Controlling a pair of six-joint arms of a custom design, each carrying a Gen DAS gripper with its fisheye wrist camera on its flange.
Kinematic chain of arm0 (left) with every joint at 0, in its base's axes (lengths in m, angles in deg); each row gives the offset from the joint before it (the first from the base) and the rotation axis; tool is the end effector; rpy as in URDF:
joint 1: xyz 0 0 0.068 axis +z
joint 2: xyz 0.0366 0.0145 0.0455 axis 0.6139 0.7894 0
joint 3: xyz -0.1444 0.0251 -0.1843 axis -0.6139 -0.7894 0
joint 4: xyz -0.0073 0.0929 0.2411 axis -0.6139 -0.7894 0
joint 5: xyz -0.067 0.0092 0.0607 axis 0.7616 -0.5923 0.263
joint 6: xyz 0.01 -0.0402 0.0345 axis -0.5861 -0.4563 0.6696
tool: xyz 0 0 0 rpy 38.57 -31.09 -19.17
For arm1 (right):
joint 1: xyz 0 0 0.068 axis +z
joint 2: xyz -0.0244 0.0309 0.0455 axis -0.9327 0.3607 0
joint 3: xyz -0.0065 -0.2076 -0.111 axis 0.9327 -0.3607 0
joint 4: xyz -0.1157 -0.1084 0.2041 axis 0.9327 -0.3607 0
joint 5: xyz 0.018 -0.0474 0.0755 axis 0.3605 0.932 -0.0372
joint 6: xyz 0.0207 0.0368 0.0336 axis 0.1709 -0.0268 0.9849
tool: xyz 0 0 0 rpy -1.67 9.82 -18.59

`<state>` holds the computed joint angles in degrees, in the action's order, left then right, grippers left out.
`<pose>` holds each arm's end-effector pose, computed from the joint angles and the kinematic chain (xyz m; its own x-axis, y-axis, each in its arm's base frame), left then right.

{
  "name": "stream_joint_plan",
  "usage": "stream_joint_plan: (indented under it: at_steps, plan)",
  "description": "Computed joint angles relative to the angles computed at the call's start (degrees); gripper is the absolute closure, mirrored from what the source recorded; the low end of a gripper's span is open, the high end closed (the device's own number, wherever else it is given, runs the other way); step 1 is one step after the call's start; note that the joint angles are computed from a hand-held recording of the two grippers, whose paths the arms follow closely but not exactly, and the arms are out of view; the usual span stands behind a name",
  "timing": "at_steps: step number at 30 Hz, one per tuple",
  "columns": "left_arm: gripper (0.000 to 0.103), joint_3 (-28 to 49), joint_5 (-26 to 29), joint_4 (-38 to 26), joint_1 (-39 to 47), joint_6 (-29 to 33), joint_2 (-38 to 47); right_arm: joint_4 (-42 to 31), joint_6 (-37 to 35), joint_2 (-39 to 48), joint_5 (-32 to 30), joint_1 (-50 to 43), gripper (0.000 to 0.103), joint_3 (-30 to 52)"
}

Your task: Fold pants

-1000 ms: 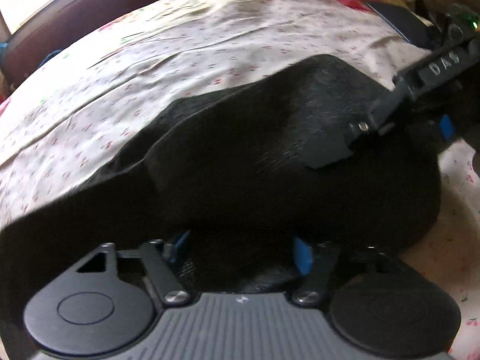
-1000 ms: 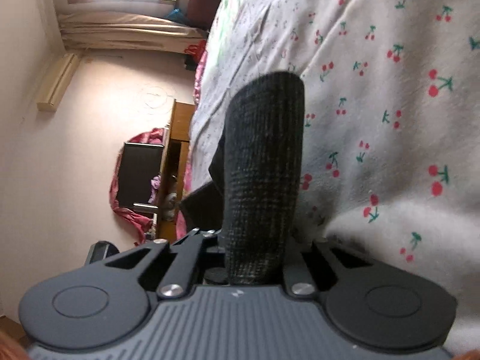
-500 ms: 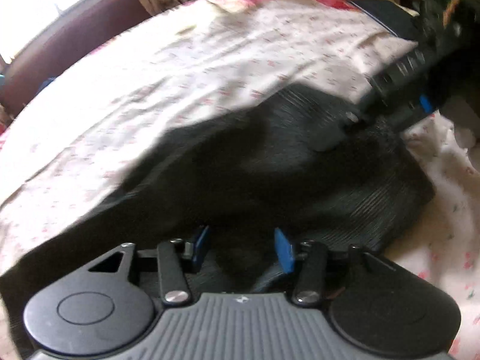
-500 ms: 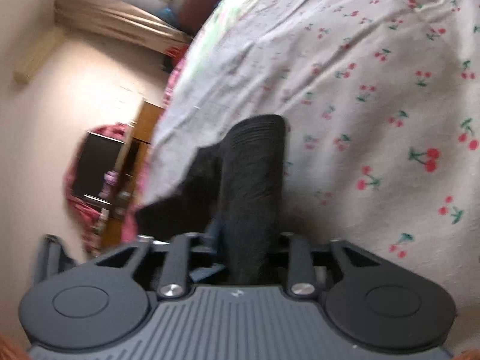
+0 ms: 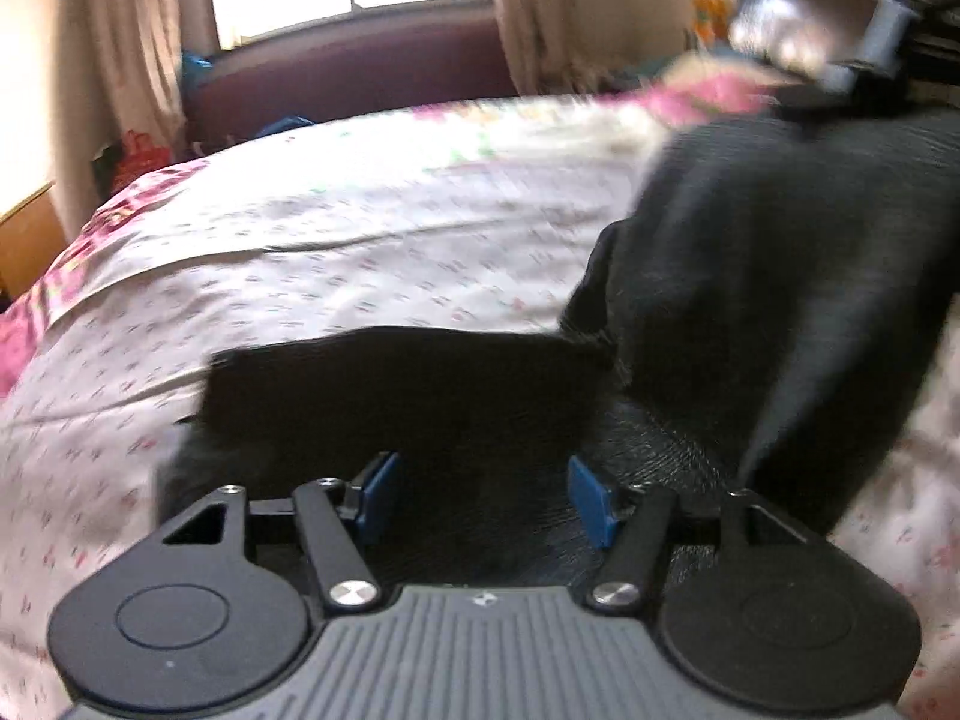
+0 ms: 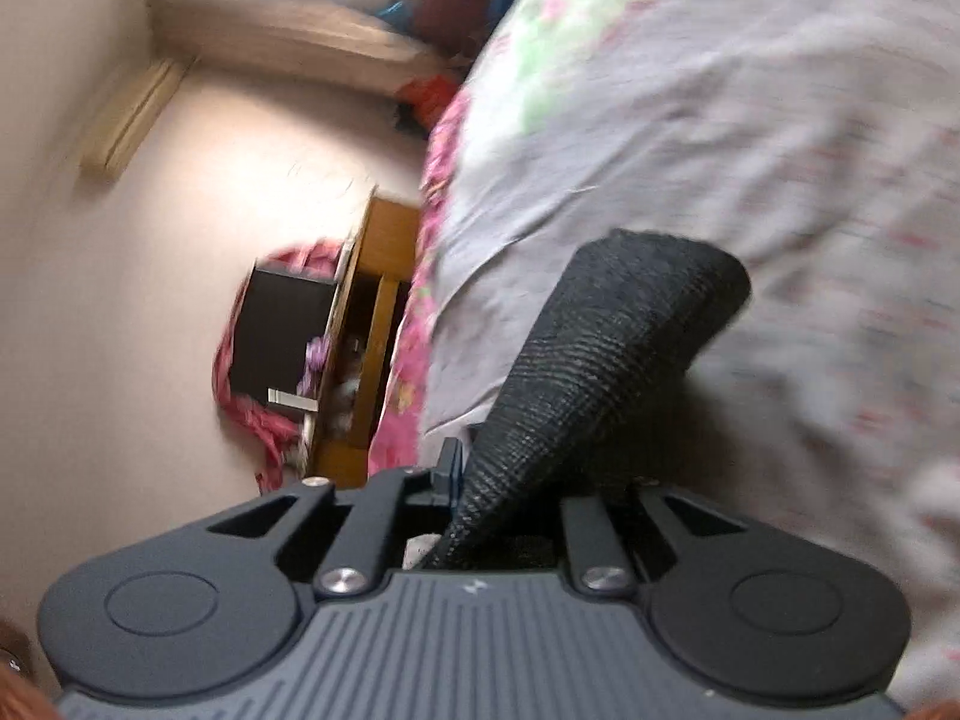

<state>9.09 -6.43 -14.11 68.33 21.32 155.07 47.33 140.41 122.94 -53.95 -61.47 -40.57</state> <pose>0.2743 0.1351 0.0876 -0.5535 0.3022 -0.7761 0.4425 0.8961 0.0334 0.3102 0.0653 0.1359 -0.8431 0.4701 -0.2611 -0.0420 0.4266 0.9035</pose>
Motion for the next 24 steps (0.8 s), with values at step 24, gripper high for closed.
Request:
stream_joint_plan:
  at_steps: [24]
  plan:
    - [0.023,13.46,9.7,-7.68,21.87,2.59,10.28,-39.85,-26.8,36.22,29.62,32.39,0.057,61.74]
